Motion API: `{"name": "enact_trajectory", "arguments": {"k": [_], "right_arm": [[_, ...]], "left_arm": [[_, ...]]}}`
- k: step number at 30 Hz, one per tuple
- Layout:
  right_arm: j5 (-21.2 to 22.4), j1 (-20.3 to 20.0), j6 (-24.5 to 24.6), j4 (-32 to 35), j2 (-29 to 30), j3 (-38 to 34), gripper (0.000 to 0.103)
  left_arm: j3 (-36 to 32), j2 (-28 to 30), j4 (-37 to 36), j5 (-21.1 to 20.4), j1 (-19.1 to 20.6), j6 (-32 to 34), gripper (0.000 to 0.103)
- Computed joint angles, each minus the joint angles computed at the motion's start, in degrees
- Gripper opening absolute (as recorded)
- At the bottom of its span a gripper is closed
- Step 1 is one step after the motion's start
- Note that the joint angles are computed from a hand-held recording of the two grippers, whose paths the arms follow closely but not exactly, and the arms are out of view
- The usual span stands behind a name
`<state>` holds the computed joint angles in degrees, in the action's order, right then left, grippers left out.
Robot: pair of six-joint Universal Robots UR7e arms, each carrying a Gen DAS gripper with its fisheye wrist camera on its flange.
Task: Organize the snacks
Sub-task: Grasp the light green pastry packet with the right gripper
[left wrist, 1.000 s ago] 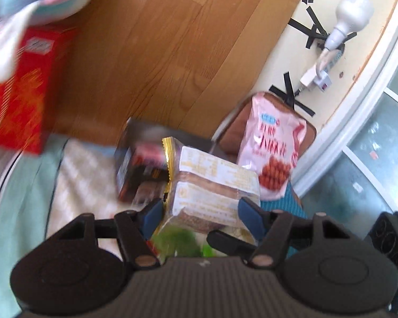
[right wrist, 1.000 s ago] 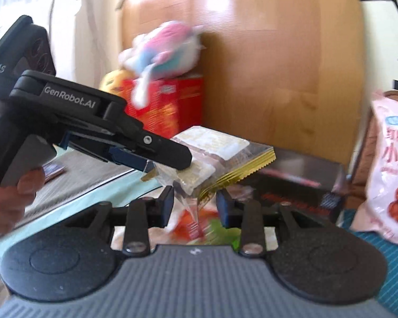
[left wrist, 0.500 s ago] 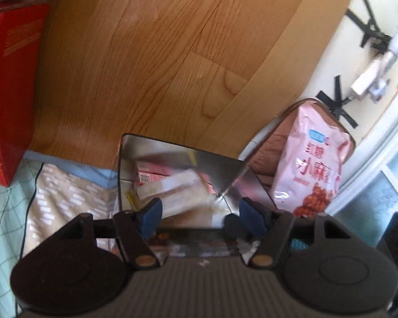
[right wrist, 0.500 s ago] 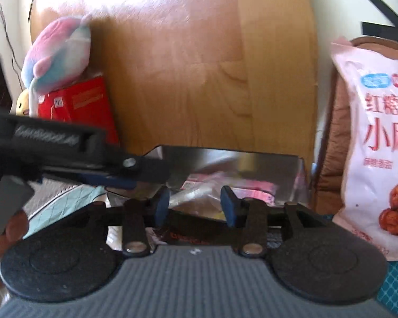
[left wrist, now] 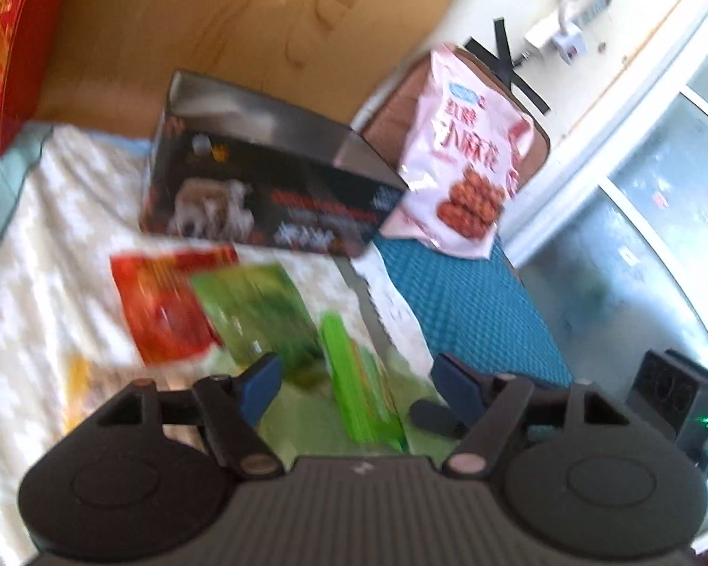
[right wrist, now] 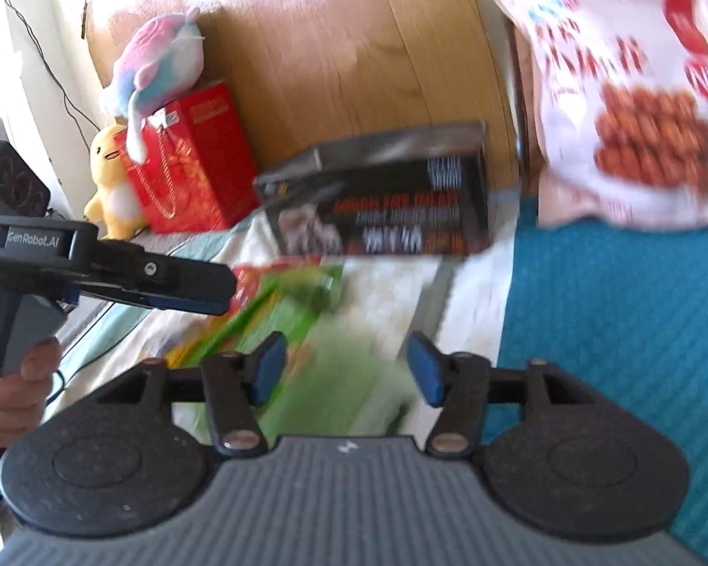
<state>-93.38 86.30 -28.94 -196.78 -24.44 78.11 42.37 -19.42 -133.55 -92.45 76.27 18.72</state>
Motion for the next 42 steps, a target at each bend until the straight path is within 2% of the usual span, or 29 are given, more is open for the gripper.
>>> {"name": "enact_trajectory", "arguments": {"k": [2, 4, 6, 9, 11, 13, 14, 20, 22, 26, 29, 30, 31, 35, 37, 39, 40, 42], "right_arm": [[-1.2, 0.4, -0.6, -0.4, 0.4, 0.9, 0.057], [0.6, 0.8, -4.9, -2.1, -0.2, 3.4, 0.056], [4.4, 0.8, -10.9, -2.4, -1.4, 6.6, 0.056], [8.0, 1.5, -23.2, 2.2, -2.7, 9.2, 0.056], [6.8, 2.3, -29.8, 0.6, -1.1, 8.8, 0.057], [4.2, 3.3, -32.8, -2.2, 1.3, 6.7, 0.062], [3.4, 3.6, -32.6, -2.8, 2.0, 5.8, 0.068], [1.6, 3.3, -27.6, -1.4, 0.7, 6.9, 0.077], [0.5, 3.1, -25.3, -0.4, -0.4, 8.7, 0.077], [1.9, 1.8, -20.2, -0.3, -2.3, 12.1, 0.077], [2.3, 1.8, -20.5, -0.8, -2.6, 13.1, 0.075], [2.5, 1.8, -20.7, -0.1, -2.9, 13.3, 0.069], [2.8, 1.8, -21.2, 0.5, -3.2, 13.7, 0.068], [2.6, 1.8, -25.9, -0.3, -3.6, 14.6, 0.067], [2.1, 1.8, -28.4, -4.0, -2.7, 14.2, 0.067], [-2.0, 2.6, -28.3, -10.4, 0.1, 11.4, 0.062], [-3.1, 2.8, -27.1, -11.1, 0.6, 10.4, 0.062], [-2.3, 2.6, -24.9, -11.2, 0.3, 10.2, 0.063]], "left_arm": [[2.9, -1.3, -1.5, 0.9, -0.1, -0.4, 0.073], [5.8, -2.9, -3.0, 1.0, 0.1, -0.9, 0.073], [8.5, -4.8, -4.3, 0.4, 0.6, -1.3, 0.073], [12.7, -7.9, -6.1, -1.0, 1.5, -1.2, 0.073], [15.5, -9.8, -7.5, -1.2, 1.9, -0.9, 0.073], [18.0, -11.2, -9.1, -0.3, 2.0, -0.9, 0.073], [19.3, -11.9, -9.9, 0.2, 2.1, -0.9, 0.073], [22.8, -14.2, -9.5, 0.5, 2.7, 0.5, 0.073], [23.0, -14.2, -8.4, 0.8, 2.7, 1.4, 0.073], [23.6, -13.7, -8.7, 1.2, 2.5, 2.9, 0.073], [24.4, -14.0, -9.4, 1.7, 2.3, 3.5, 0.073], [24.6, -14.2, -9.3, 1.5, 2.4, 3.4, 0.073], [24.8, -14.3, -9.3, 1.3, 2.4, 3.4, 0.072], [26.4, -15.5, -8.3, -0.2, 2.9, 3.4, 0.069], [27.7, -16.2, -7.9, -1.0, 3.0, 4.1, 0.069], [29.0, -16.8, -8.2, -0.9, 2.8, 4.8, 0.069], [29.2, -16.9, -8.4, -0.6, 2.6, 4.8, 0.069], [29.0, -17.0, -8.5, -0.4, 2.6, 4.1, 0.069]]}}
